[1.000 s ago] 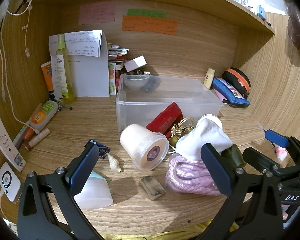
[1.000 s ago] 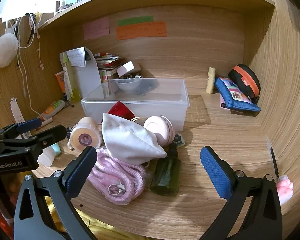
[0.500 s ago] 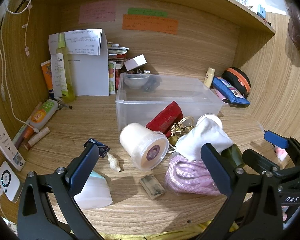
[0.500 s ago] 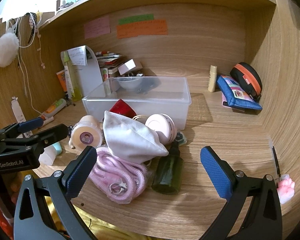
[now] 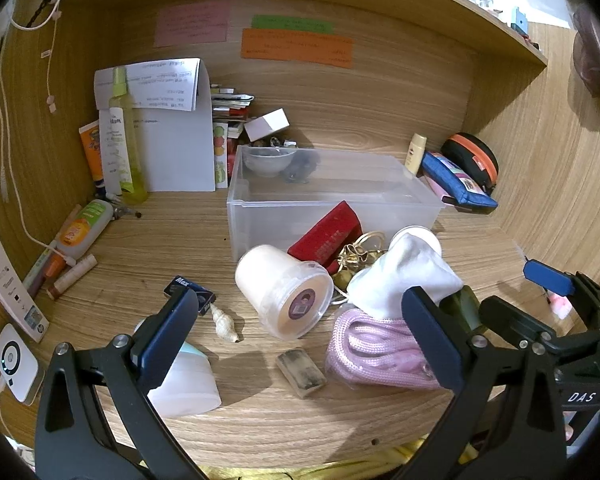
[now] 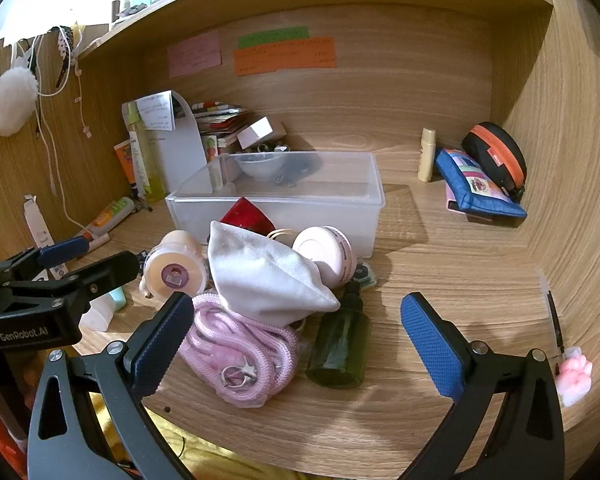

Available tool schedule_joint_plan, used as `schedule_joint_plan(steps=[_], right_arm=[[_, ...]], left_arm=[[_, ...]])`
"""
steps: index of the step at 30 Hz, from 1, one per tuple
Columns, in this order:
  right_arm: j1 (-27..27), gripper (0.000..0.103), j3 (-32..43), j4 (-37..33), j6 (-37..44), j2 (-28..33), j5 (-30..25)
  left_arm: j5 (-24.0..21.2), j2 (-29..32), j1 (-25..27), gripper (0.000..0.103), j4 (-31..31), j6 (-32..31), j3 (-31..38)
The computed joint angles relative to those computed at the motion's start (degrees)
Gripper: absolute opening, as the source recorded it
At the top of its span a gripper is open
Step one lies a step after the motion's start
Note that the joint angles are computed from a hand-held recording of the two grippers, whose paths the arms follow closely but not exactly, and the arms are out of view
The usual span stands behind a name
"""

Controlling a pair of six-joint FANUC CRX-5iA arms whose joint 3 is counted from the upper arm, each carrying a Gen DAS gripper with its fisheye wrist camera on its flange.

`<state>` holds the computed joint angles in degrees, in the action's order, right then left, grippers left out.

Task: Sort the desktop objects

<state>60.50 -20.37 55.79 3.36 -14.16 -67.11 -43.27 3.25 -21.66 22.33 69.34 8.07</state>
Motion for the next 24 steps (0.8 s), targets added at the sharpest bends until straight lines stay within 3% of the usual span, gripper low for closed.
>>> schedule_joint_plan(steps=[14,24], right_arm=[[0.00,0.103,0.61,-0.20,0.15,0.34,-0.67],[-1.18,0.103,0.19,-1.62,-0.85,-0.93,-1.41]], left_arm=[[0.03,-0.07,0.15,0.103,-0.38,0.30,0.12],[-3.57,0.22,2.71,0.103,-1.79,1.68,1.90]])
